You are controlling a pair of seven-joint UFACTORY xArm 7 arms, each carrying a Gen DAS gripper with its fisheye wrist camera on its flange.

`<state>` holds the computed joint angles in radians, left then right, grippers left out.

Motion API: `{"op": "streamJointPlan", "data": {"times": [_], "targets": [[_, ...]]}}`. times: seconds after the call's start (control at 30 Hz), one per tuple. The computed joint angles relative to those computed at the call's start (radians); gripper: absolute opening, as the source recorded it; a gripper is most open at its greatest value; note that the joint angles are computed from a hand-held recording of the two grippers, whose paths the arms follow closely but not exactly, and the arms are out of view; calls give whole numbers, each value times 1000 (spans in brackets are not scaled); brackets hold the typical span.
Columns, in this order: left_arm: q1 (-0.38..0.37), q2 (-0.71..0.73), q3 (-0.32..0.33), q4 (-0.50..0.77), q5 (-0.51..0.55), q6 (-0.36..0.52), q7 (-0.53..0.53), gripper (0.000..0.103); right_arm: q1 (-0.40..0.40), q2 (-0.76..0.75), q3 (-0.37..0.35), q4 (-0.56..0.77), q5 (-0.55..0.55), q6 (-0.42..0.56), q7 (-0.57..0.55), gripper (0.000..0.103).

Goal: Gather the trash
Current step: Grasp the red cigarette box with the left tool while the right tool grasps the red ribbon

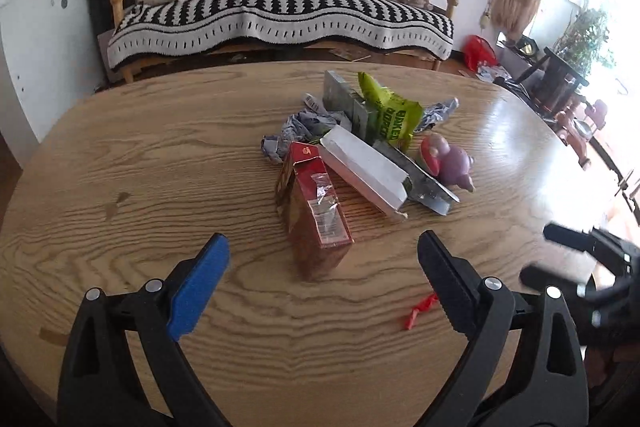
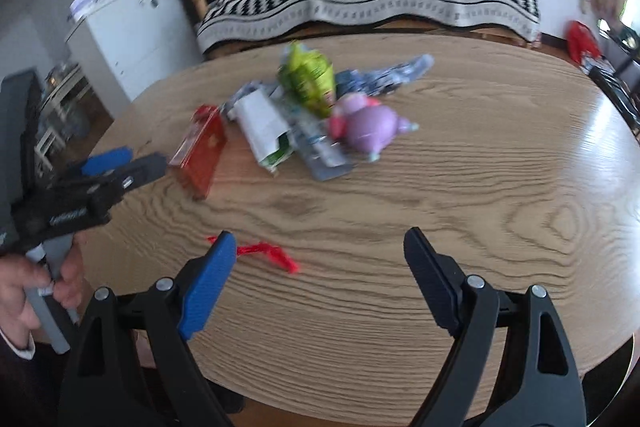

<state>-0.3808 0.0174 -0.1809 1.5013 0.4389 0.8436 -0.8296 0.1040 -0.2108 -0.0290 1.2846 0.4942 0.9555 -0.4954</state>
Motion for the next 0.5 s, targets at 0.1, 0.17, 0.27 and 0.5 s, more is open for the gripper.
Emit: {"op": "streamJointPlan", "data": {"times": [0.1,0.17,0.27,0.5], "targets": [[4,45,10,21,-30,-18,-7,92,14,14,10,-2,-1,13,-34,83],[4,72,21,36,-46,-24,-27,92,21,25,22,-9,-18,8,-64,83],[-4,108,37,57,-37,-3,-60,92,31,43,37,-24,-47,-11,-106,83],[-20,141,57,73,-11,15,-53,81,45,76,53,-47,-69,-51,-181,83]]}}
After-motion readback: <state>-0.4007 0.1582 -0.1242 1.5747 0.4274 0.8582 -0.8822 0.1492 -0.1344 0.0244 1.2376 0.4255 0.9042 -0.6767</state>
